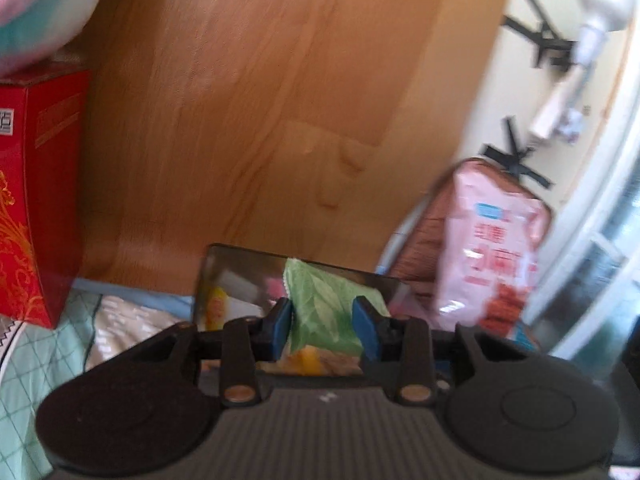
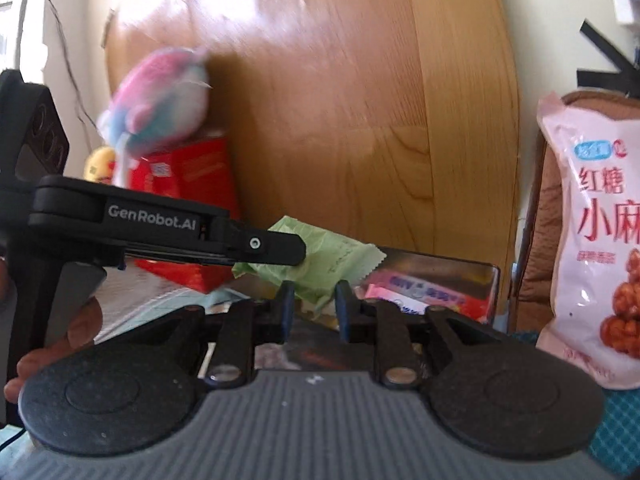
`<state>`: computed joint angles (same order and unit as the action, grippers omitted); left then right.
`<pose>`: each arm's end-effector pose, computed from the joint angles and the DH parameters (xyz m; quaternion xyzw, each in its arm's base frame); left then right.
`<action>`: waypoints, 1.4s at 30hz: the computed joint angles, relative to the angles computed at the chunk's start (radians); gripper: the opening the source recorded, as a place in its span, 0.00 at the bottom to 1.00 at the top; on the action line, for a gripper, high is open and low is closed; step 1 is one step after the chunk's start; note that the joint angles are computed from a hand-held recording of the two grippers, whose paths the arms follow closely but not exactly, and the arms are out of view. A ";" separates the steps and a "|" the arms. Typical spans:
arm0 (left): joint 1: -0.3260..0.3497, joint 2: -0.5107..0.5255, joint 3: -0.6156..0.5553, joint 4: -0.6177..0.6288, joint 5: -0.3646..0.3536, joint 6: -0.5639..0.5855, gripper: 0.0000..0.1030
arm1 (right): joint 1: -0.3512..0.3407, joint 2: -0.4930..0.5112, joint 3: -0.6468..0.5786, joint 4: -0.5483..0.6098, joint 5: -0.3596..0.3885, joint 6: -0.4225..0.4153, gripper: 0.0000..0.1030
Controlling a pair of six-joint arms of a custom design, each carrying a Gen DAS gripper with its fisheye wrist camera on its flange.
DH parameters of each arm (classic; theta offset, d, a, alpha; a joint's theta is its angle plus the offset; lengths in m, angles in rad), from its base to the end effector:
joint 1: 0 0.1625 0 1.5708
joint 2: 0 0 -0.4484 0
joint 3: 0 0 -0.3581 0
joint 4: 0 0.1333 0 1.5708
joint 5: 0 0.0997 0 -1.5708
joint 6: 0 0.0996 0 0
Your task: Organize snacks
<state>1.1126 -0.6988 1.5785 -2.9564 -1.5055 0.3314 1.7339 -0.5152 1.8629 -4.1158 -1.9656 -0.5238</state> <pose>-0.1873 -0.6958 0.1364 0.3646 0.8964 -0.2516 0.0157 0.1898 -0.5681 0.0935 0.1687 -0.8000 0.5146 0.2585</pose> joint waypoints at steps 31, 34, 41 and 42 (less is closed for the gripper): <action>0.131 -0.391 0.467 0.328 -0.202 -0.001 0.36 | 0.220 0.220 0.530 -0.394 -0.077 0.236 0.56; 0.108 -0.333 0.460 0.207 -0.182 -0.037 0.36 | 0.227 0.232 0.519 -0.406 -0.092 0.231 0.57; 0.119 -0.358 0.467 0.178 -0.226 -0.063 0.40 | 0.224 0.253 0.479 -0.371 -0.051 0.211 0.59; 0.128 -0.382 0.479 0.179 -0.233 -0.048 0.41 | 0.222 0.252 0.465 -0.349 -0.035 0.199 0.59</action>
